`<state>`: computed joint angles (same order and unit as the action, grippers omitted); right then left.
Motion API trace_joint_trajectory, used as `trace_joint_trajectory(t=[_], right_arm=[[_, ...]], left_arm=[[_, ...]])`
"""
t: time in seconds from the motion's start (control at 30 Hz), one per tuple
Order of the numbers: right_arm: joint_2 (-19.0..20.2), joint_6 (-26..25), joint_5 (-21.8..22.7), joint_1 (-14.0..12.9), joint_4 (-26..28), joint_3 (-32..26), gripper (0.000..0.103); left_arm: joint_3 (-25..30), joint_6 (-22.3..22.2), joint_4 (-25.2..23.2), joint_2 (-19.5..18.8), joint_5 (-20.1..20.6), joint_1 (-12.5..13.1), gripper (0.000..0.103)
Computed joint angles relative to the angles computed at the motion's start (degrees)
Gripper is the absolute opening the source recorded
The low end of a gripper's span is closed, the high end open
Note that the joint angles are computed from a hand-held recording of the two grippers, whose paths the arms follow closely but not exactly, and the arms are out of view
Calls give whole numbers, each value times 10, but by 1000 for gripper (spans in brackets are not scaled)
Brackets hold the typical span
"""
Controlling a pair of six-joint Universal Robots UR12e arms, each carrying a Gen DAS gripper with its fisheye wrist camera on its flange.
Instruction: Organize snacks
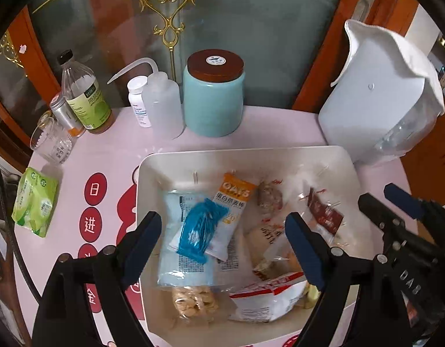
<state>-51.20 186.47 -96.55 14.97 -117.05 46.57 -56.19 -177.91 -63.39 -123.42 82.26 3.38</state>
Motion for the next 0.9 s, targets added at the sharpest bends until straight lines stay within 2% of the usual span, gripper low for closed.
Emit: trace_joint_trajectory(t=[0.07, 0.1, 0.23, 0.53, 0.9], right_arm=[[-4, 6, 10, -3, -5, 8, 60], [-5, 8, 12, -3, -7, 11, 62], [-12, 11, 21, -4, -8, 20, 62], [-42, 16, 25, 1, -12, 54, 62], [-114, 45, 8, 14, -31, 142, 62]], left_arm=[[-6, 2, -2, 3, -6, 2, 89], [-10, 3, -1, 6, -9, 2, 91], [-31, 14, 14, 18, -3, 2, 93], [-71, 38, 13, 53, -26, 5, 93], [-150, 44, 13, 124, -68, 17, 93]])
